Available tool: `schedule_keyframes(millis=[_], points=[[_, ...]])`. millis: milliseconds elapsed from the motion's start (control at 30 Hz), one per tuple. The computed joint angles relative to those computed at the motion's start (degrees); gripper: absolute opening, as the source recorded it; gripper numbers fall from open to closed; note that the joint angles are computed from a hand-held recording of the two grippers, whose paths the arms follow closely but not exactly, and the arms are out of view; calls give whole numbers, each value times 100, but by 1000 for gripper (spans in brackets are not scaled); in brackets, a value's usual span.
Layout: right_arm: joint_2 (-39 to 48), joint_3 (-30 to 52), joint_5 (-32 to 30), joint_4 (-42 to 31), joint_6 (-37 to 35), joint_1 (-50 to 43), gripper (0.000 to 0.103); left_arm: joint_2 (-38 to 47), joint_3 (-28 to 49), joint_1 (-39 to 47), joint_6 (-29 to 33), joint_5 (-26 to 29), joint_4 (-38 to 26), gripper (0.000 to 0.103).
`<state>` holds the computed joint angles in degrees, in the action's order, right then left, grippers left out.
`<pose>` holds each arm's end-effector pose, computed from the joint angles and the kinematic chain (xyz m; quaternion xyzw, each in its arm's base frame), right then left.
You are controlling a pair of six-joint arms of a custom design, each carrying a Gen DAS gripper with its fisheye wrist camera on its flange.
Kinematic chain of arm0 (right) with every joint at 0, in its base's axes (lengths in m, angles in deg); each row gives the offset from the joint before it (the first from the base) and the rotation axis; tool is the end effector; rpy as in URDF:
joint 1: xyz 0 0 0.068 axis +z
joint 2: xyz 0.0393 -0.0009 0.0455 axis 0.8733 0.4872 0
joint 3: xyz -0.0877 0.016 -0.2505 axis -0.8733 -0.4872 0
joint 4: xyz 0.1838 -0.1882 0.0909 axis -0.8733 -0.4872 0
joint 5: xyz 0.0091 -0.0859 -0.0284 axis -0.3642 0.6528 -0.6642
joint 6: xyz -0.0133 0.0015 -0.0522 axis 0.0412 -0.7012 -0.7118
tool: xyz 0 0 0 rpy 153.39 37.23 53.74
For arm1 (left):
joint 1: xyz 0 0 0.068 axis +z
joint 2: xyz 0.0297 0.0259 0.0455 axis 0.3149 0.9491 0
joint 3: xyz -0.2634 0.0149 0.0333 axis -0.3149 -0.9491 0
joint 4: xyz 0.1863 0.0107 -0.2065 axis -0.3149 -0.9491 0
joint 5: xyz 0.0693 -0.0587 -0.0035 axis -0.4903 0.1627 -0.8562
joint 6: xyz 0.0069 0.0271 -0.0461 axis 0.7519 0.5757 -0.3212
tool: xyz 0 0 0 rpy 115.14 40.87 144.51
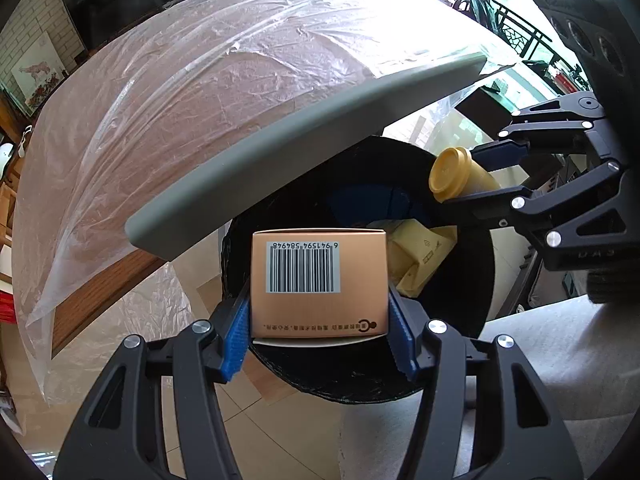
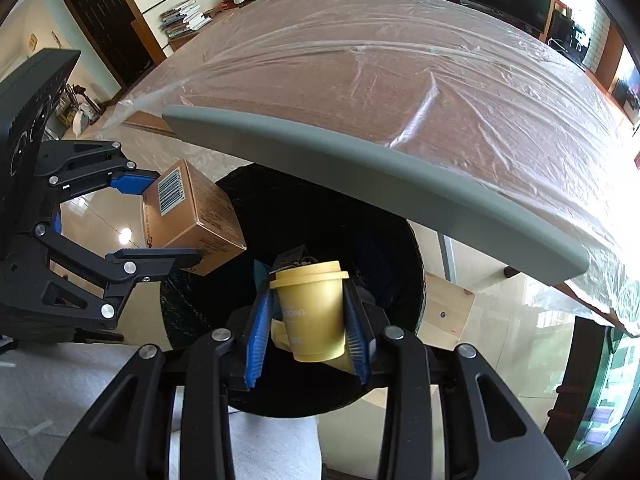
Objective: Collect trash
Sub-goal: 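Carry the cardboard box and yellow cup over the black bin with both tools, then open both tools to drop the box and cup into the bin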
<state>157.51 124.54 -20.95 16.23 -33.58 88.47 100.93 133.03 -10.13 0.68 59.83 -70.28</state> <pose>0.2517 0.1339 0.2054 -0.1055 0.9705 0.1048 0.1899 0.3460 -0.1935 0.1724 0.4277 0.8831 -0.0815 0.1748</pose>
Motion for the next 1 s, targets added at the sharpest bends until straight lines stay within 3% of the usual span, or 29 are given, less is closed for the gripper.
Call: schedule_keyframes(millis=[633, 733, 800, 833, 1000], points=[[593, 50, 293, 412, 348, 176, 34, 521, 101, -300, -183, -392, 338, 58], [567, -17, 279, 418, 353, 236, 36, 542, 147, -298, -164, -254, 295, 60], [547, -73, 287, 472, 435, 282, 68, 513, 96, -367, -169, -413, 357, 90], [470, -134, 364, 512, 516, 300, 77, 487, 62, -368, -188, -412, 434, 93], [401, -221, 360, 506, 657, 235, 77, 618, 164, -352, -386, -384, 345, 93]])
